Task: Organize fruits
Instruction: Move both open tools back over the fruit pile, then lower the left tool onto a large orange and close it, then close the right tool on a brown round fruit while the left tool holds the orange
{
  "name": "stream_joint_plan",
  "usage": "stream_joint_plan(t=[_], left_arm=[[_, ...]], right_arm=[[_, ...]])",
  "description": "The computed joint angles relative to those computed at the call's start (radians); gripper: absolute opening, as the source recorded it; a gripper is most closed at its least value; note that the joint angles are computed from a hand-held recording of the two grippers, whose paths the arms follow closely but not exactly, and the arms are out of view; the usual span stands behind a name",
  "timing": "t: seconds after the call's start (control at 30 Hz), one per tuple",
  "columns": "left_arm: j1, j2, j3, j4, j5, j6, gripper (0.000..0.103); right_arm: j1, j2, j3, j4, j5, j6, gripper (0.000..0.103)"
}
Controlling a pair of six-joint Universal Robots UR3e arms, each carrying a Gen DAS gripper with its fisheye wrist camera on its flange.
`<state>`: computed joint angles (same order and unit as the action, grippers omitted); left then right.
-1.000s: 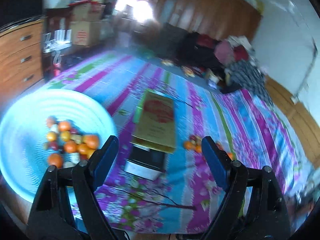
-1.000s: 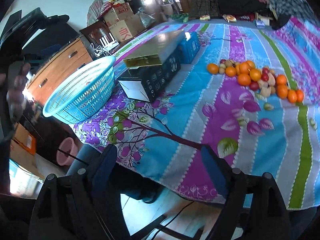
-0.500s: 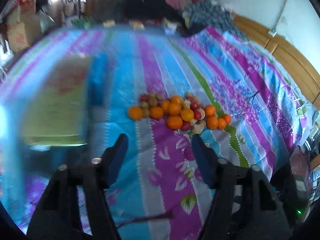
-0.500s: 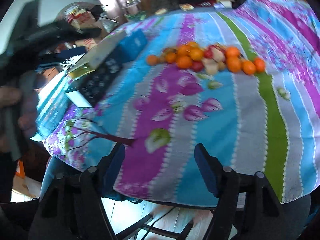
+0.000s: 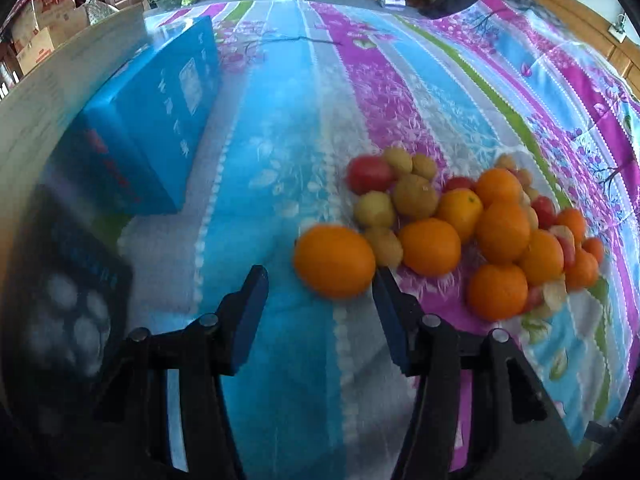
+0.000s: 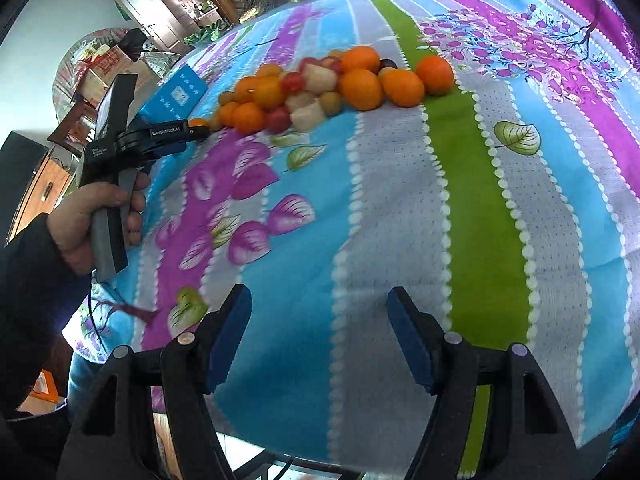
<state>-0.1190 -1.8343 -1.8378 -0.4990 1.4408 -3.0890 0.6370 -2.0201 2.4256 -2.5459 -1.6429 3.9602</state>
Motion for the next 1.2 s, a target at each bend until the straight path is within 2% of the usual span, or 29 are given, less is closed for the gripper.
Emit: stream_joint_plan(t=[0.1,0.13,0.17,0.23,0.4,0.5,0.57,0.67,0.77,0.93,1.03,1.13,1.2], left_arm=[[0.006,-0.015,0.008,0.023,-0.014,-0.007,0.056],[0.007,-0.024,0.012,0.029,-0.020,-0.005,0.051],[0.018,-0.019,0.005,0.026,-0.051,0.008,0.041],[0.008,-0.023,0.020,0.017,-0.036,0.017,0.041],[0.055,0.096,-0.078,-0.024,-0.154,0.024,0.041],[0.076,0.155,-0.140,-0.053,-0.207,0.040,0.041],[0.095,0.183,-0.169,-0.076,-0.221,0.032,0.041],[0.117,0.202,-0.174,-0.099,-0.247,0.024,0.041],[0.132,0.223,-0.170,-0.113,-0.275,0.028,0.041],[0.140,0.236,-0.148,-0.116,-0.301,0.027,0.041],[0.138,0.223,-0.126,-0.114,-0.307,0.019,0.041],[0.134,0.205,-0.105,-0.113,-0.304,0.022,0.041],[0.129,0.186,-0.089,-0.115,-0.306,0.018,0.041]], right_arm=[[-0.040,0.017,0.002,-0.025,0.020,-0.052,0.074],[-0.052,0.022,-0.003,-0.028,0.028,-0.071,0.071],[-0.061,0.023,-0.005,-0.032,0.036,-0.081,0.070],[-0.094,0.009,-0.007,-0.031,0.063,-0.118,0.066],[-0.247,-0.049,-0.048,0.024,0.117,-0.300,0.057],[-0.381,-0.030,-0.094,0.031,0.155,-0.428,0.040],[-0.481,0.006,-0.126,0.023,0.207,-0.499,0.038],[-0.594,0.183,-0.245,-0.020,0.272,-0.584,0.038],[-0.649,0.387,-0.397,-0.028,0.323,-0.622,0.038],[-0.602,0.705,-0.708,0.028,0.287,-0.676,0.040],[-0.555,0.877,-0.919,0.131,0.242,-0.743,0.040],[-0.523,0.965,-1.028,0.187,0.162,-0.761,0.043],[-0.532,1.006,-1.093,0.244,0.186,-0.773,0.042]])
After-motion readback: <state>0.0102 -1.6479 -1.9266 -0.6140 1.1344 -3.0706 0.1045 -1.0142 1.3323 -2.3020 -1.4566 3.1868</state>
